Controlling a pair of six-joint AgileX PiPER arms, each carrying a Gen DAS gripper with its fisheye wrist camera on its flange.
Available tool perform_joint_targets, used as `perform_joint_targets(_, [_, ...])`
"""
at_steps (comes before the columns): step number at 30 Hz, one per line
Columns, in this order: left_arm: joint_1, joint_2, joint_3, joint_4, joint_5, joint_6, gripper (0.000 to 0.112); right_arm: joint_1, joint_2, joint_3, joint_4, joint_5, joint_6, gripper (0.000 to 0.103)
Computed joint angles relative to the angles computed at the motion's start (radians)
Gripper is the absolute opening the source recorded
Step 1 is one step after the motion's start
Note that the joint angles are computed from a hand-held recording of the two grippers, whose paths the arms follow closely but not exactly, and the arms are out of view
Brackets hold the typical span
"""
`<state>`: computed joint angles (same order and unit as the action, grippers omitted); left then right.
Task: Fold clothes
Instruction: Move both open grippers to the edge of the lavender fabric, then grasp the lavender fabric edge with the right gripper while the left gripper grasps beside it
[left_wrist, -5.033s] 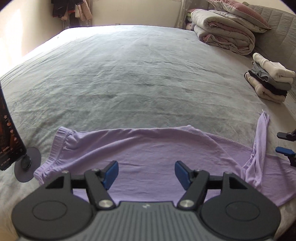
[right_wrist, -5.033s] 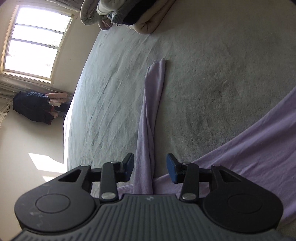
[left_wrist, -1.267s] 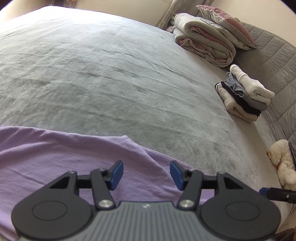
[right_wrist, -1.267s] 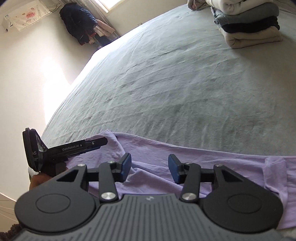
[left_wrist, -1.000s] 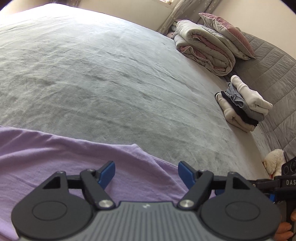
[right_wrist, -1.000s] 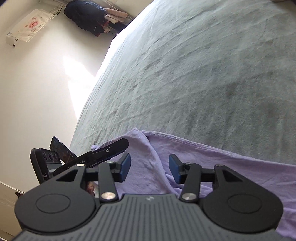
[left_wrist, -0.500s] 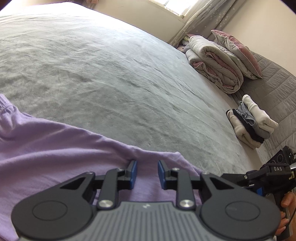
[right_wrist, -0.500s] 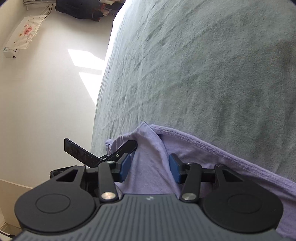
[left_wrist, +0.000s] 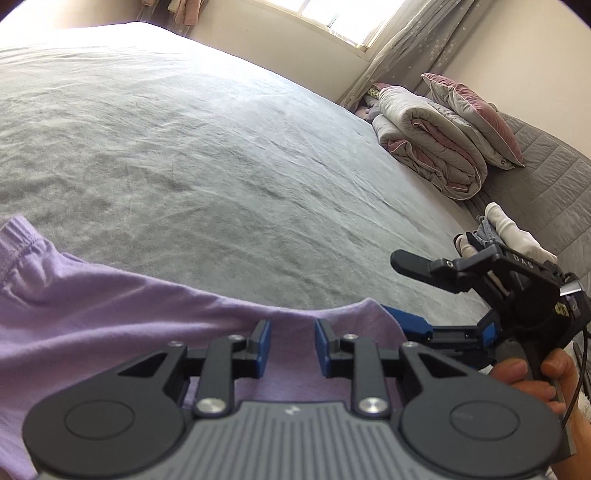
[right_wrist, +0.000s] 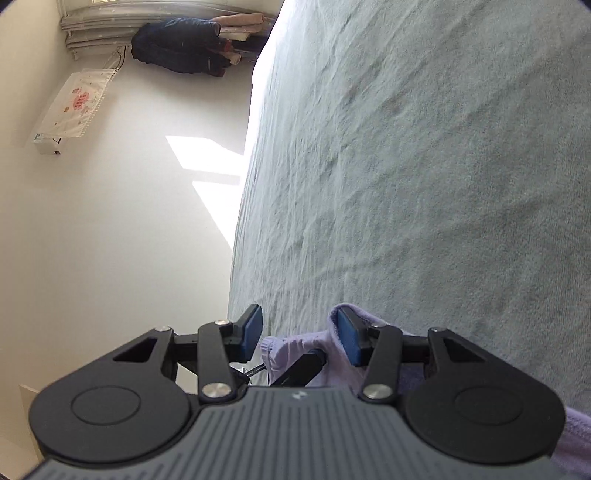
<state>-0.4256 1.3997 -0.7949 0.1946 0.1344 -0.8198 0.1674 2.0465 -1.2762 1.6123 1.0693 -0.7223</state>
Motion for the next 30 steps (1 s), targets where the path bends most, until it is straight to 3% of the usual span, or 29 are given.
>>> perform_joint_targets(4, [0.008,-0.022,0.022,0.099,0.002,-0.09,0.026,0.008,-0.035,0.006,-0.105,-0.067,0.051,0.043])
perform_joint_targets(8, [0.014,-0.045,0.041,0.264,0.017,-0.249,0.026,0.032,-0.061,0.011,-0.182,-0.13,0.074,0.029])
perform_joint_targets(13, [0.006,-0.056,0.04,0.461,0.082,-0.433,0.026,0.098,-0.114,0.025,-0.249,-0.244,0.065,0.027])
perform_joint_targets(16, [0.004,-0.061,0.044,0.538,0.099,-0.502,0.026,0.173,-0.174,0.027,-0.377,-0.376,0.078,0.005])
perform_joint_targets(20, [-0.021,-0.051,0.042,0.736,0.159,-0.664,0.026,0.277,-0.259,0.068,-0.437,-0.588,0.031,0.003])
perform_joint_targets(22, [-0.024,-0.022,0.025,0.725,0.193,-0.642,0.026,0.29,-0.234,0.031,-0.548,-0.644,0.088,0.003])
perform_joint_targets(24, [-0.021,-0.008,0.019,0.708,0.197,-0.615,0.026,0.254,-0.213,0.023,-0.615,-0.64,0.087,0.003])
perform_joint_targets(27, [-0.038,-0.004,0.001,0.693,0.23,-0.6,0.028,0.229,-0.221,0.057,-0.601,-0.646,0.02,0.003])
perform_joint_targets(30, [-0.051,-0.007,-0.017,0.667,0.249,-0.59,0.037,0.19,-0.225,0.068,-0.528,-0.578,-0.036,0.01])
